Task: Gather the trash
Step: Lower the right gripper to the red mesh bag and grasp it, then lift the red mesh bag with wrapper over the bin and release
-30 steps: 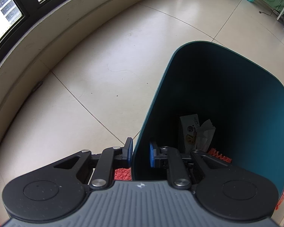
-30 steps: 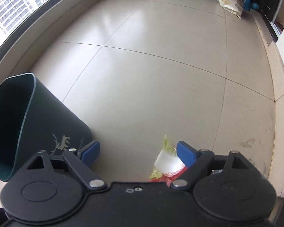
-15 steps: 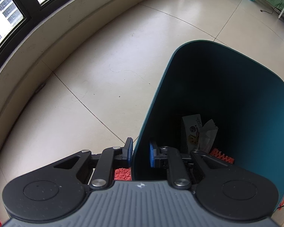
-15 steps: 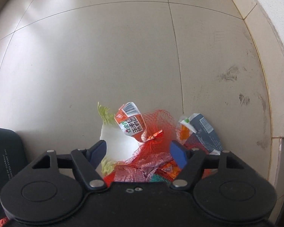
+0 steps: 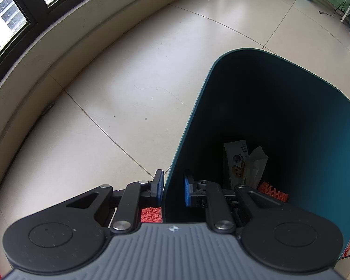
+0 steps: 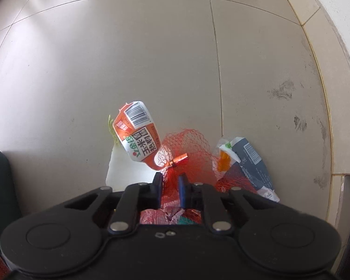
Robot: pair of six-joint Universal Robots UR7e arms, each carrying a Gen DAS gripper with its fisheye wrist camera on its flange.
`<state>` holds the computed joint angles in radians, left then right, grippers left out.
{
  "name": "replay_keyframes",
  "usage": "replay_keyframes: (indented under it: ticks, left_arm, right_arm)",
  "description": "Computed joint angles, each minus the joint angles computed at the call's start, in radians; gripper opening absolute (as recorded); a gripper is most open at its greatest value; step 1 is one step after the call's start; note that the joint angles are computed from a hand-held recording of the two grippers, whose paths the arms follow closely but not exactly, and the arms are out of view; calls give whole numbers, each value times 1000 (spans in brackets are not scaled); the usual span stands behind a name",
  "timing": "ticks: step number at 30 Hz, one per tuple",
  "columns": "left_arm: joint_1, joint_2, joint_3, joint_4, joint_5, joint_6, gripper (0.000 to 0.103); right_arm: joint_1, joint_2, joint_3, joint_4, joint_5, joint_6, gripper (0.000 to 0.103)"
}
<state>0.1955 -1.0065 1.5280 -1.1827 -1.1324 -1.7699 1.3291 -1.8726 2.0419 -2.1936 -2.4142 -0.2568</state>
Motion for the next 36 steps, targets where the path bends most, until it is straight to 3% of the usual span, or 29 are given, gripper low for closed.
replay_keyframes:
  ticks: [5,9,15,22,28,36]
  left_arm:
    - [-1,0,1,1,1,0,17]
    - [0,1,3,-2,1,-1,17]
    - [4,7,0,-2,-3,2,17]
    - [5,22,-14,4,-3,3,17]
    - [5,24,-14,-4,-2,3,17]
    - [3,27,-16,-9,-1,0,17]
  right_arm:
    - [81,-39,11,27,-61,-166,1]
    - [150,-92,-7,79,-54,-228,1]
    - [249,-147,-112,244,5,-131,1]
    - [436,-123,-274,400,116,13,1]
    - [585,-49,-401,420,217,66,1]
    - [678,52,-438,366,371,13,1]
